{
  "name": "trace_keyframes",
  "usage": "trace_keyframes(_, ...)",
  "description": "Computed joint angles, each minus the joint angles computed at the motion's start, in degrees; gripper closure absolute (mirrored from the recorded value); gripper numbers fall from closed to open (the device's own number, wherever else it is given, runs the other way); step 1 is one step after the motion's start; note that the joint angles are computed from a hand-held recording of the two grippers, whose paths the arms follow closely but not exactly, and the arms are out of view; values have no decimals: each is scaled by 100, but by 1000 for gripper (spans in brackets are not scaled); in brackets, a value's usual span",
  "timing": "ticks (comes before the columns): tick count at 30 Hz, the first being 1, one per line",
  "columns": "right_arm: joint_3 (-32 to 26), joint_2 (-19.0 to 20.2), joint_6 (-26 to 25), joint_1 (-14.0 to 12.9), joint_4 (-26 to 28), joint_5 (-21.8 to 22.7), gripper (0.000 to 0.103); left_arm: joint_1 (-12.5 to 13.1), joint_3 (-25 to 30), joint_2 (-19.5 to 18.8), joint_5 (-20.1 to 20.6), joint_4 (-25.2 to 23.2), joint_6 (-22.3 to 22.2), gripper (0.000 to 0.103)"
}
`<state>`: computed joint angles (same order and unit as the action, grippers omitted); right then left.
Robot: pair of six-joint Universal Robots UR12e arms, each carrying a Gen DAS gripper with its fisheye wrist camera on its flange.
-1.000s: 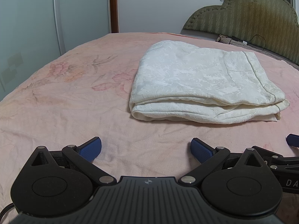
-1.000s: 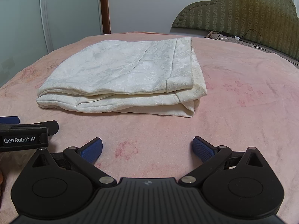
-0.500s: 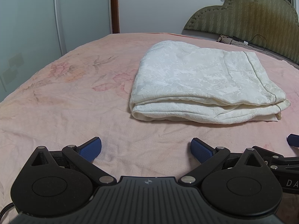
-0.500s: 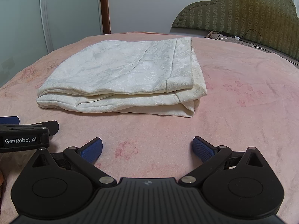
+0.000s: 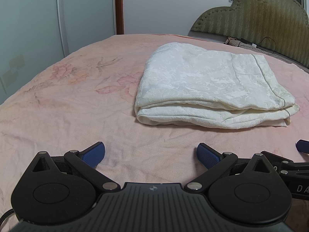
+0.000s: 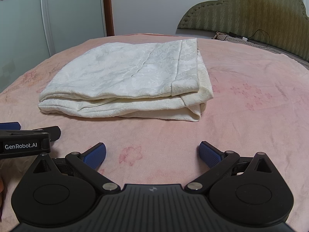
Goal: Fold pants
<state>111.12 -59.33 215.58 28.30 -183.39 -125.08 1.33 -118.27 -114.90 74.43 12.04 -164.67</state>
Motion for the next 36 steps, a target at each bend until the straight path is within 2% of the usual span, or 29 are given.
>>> trace_keyframes(8, 11, -9, -13, -5, 4, -3, 0, 8, -11, 10, -25, -4, 3, 0)
trace_keyframes(17, 16, -19, 205, 33, 110, -228, 0, 44, -27, 29, -107, -24, -21, 0)
trace_keyframes(27, 10, -19, 154, 6, 149, -148, 0, 55, -40, 30, -91, 33, -131, 0)
trace_keyframes(36, 4, -16, 161, 9, 152, -151, 0, 23, -3, 29, 13, -56, -23, 0)
